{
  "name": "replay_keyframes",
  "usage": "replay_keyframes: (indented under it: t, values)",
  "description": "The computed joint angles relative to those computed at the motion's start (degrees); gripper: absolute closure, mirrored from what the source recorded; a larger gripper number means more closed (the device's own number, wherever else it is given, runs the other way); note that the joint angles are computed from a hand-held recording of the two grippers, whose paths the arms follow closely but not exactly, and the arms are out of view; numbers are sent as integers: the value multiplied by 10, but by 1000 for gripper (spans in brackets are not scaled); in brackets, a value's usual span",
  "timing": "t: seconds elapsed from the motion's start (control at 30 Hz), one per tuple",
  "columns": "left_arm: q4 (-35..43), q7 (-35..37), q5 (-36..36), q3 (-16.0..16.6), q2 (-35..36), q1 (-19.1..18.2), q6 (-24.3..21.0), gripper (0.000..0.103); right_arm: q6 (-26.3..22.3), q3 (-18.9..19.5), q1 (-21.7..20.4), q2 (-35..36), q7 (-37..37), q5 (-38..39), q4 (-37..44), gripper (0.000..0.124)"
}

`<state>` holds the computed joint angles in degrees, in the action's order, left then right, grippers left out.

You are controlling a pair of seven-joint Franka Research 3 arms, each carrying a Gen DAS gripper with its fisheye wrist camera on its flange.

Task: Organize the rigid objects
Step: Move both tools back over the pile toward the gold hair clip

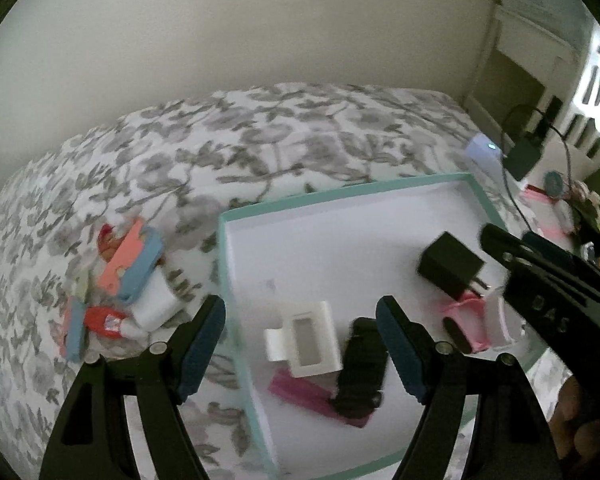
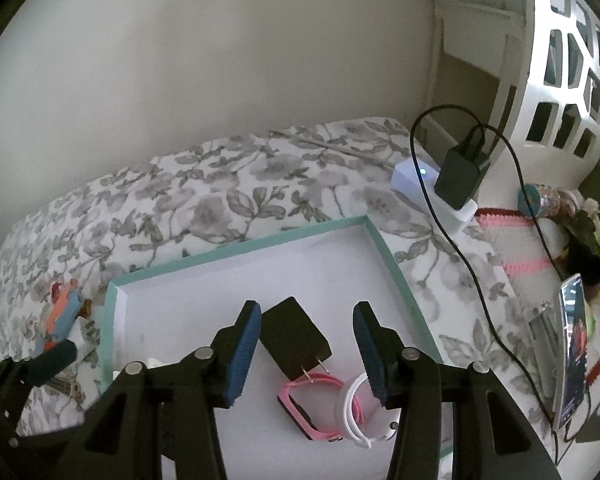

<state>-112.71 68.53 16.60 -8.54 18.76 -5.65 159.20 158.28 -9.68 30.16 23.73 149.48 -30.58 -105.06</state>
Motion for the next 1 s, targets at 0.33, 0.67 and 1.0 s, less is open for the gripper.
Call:
replay_keyframes:
  t: [0.33, 0.67, 1.0]
  values:
    - [-13, -118, 52, 51, -16, 5, -7, 7, -1, 22, 2, 27, -72, 47, 26, 59]
    - [-32, -161, 50, 51, -30, 50, -11, 7, 4, 29, 13, 47, -121, 102, 45, 39]
    - [-57, -180, 38, 62, -53, 83, 8, 7, 13, 30, 23, 58, -146, 138, 58, 21]
